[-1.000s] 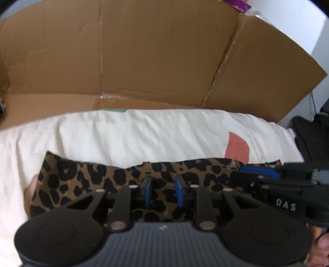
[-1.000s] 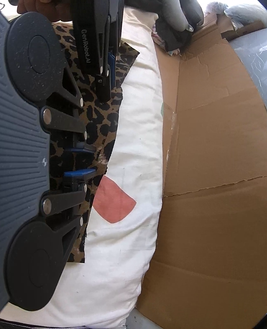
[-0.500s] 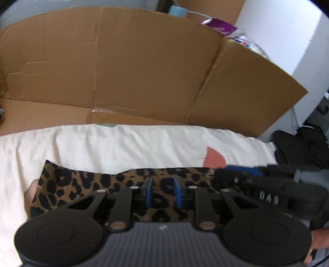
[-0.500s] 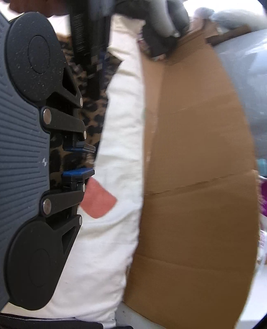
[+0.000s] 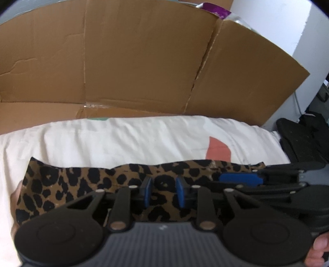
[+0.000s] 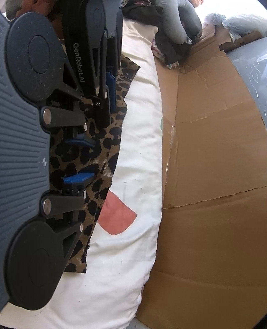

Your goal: Fold clothes

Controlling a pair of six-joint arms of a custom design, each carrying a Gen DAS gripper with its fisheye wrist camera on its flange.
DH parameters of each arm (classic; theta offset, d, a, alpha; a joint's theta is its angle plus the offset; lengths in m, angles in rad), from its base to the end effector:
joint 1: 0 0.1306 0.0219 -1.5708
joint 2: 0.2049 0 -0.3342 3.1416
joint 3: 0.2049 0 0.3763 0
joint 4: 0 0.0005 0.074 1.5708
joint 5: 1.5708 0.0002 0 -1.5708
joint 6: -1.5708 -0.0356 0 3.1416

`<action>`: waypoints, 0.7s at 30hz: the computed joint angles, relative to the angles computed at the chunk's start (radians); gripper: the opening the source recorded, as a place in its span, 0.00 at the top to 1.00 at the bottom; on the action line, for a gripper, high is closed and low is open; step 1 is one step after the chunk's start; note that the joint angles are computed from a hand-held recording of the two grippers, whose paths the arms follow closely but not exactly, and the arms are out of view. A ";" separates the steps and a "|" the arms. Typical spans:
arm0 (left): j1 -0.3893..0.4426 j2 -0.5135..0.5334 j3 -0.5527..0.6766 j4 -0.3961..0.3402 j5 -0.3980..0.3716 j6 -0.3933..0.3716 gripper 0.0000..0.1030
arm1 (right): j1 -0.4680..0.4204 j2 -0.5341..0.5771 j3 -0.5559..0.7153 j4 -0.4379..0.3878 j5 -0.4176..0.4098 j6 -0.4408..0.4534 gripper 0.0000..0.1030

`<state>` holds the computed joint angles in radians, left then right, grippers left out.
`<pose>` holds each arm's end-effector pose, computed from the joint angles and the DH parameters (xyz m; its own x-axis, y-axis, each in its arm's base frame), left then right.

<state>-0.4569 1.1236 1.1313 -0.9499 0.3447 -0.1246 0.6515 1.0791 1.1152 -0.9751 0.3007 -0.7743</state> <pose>0.3364 -0.1794 0.3709 -0.6465 0.4482 -0.6174 0.6792 0.7067 -0.1981 0.2986 0.2138 0.3775 -0.7664 0.2554 -0.5893 0.1341 0.9609 0.2421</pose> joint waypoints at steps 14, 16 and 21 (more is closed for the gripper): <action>0.036 -0.031 0.024 -0.078 0.066 -0.002 0.75 | 0.013 -0.041 -0.083 0.089 0.026 -0.030 0.67; 0.024 -0.031 0.014 -0.075 0.051 -0.004 0.75 | 0.010 -0.042 -0.083 0.091 0.022 -0.033 0.67; 0.013 -0.032 -0.016 -0.051 0.034 -0.021 0.72 | 0.016 -0.043 -0.089 0.101 0.033 -0.028 0.67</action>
